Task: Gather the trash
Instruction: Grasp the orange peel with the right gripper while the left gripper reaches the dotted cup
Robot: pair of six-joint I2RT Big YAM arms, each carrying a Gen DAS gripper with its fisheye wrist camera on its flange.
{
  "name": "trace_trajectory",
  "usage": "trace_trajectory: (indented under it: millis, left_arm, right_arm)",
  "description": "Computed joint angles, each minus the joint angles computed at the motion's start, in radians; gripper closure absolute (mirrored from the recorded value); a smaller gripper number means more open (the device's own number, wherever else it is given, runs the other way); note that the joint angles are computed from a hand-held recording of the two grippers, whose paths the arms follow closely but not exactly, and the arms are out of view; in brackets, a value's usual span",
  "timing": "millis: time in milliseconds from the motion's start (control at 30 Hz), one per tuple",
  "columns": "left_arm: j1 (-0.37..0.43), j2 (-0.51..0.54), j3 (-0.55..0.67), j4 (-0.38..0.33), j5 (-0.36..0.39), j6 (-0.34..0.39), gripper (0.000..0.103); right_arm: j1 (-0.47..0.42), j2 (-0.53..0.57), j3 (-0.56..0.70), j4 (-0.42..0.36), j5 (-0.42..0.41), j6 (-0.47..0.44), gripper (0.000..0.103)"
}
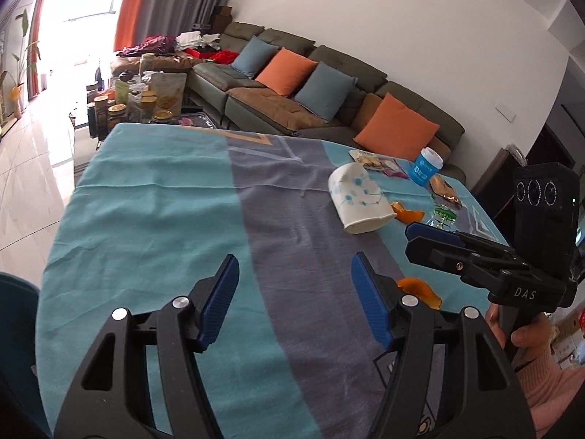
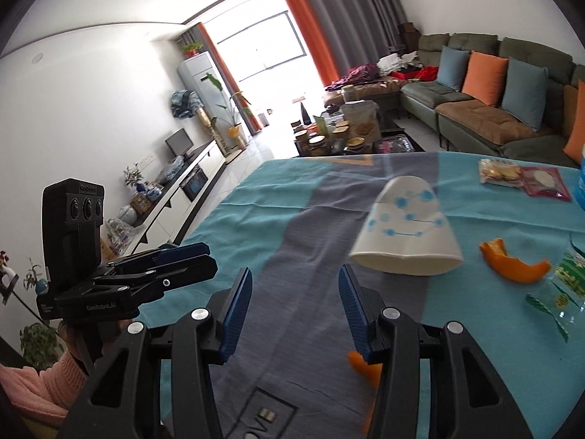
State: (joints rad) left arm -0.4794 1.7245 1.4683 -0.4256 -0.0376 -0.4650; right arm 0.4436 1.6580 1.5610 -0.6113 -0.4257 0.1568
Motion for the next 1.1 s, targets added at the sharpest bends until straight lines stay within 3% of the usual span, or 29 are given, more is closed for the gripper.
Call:
trace_trajectory:
  millis: [200,600,733,867,1033,1100]
  left_arm:
    - [-0.019,0.154,0.205,-0.093,0.036,0.014,0.04]
    - [-0.026,0.406,0.579,-0.3,0.096,-0.003,0.041]
    - [-0.02,0.453,0.653,-0.34,0.125,-0.013,0.041]
    - [-0.016,0.499,0.726,-0.389,0.152,-0.016,0.048]
    - [-0.013,0.521,0.751,-0.394,0.189,-0.023,0.062]
    - [-0.015,0.524,0.754,-0.393,0.184,-0.021,0.062]
  right_arm:
    - [-0.063,-0.011,-0.04,0.028,0.043,0.019,0.056]
    - [-0.158,0.021,-0.028,0.012,0.122,-0.001,0.054]
    - [-0.173,0.035,-0.009,-0.001,0.13,-0.028,0.054]
    - [-0.175,0.063,0.026,-0.038,0.167,-0.037,0.054]
    - [-0.181,0.078,0.045,-0.055,0.166,-0.046,0.054]
    - [-0.178,0.081,0.054,-0.065,0.172,-0.055,0.054]
